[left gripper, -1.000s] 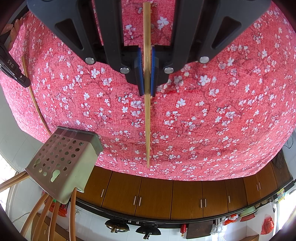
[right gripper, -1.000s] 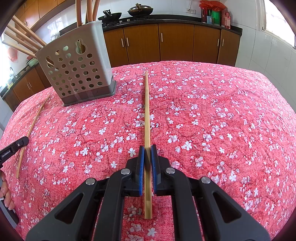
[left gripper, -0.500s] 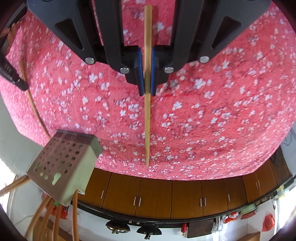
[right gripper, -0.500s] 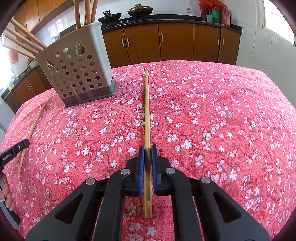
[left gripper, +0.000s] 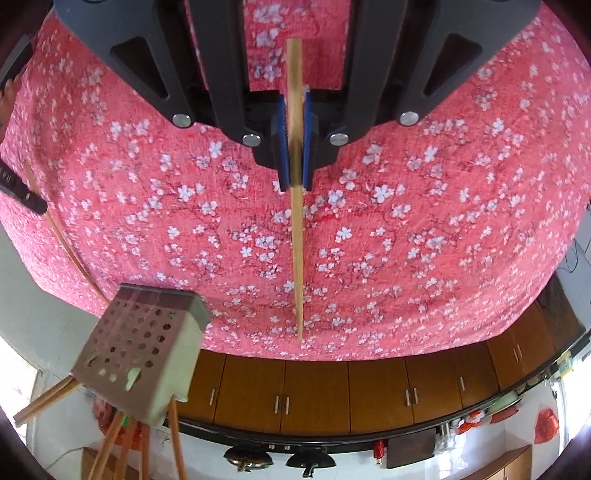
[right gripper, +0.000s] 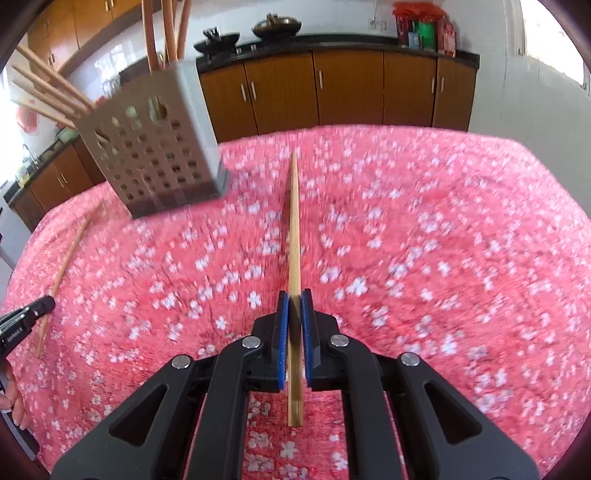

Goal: Organize utensils
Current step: 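Lift both chopsticks and lower them into the gray holder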

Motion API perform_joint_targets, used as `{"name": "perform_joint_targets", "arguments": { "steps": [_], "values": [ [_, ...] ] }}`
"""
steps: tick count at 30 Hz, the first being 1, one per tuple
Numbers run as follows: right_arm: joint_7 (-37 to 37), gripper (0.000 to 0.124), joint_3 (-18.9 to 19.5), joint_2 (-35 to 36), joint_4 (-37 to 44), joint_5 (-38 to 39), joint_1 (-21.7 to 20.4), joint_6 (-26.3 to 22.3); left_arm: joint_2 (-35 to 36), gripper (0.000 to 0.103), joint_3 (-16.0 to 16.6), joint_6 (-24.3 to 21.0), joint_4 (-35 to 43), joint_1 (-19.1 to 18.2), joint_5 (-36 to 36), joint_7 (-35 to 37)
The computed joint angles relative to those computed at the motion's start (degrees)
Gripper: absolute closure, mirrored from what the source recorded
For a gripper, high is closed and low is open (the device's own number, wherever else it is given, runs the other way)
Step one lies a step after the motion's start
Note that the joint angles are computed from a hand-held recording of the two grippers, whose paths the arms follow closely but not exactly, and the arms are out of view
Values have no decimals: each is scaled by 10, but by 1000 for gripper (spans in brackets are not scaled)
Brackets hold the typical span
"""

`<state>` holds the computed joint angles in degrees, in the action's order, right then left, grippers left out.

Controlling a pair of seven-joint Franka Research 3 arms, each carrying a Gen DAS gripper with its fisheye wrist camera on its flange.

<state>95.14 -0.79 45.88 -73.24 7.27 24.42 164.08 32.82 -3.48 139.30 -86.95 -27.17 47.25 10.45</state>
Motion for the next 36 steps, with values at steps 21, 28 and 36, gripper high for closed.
{"name": "perform_joint_targets", "arguments": {
  "steps": [21,28,36],
  "values": [
    [-71,116,19,-110,-63,39,-12,180,-102,95,-14,54,17,-6,182,-40],
    [-180,116,185,-125,-59,87,-121,180,-80,95,-6,91,75,-22,209,-53],
    [-307,116,318,-126,-37,139,-194,184,-16,95,36,85,209,-62,265,-77]
  ]
}}
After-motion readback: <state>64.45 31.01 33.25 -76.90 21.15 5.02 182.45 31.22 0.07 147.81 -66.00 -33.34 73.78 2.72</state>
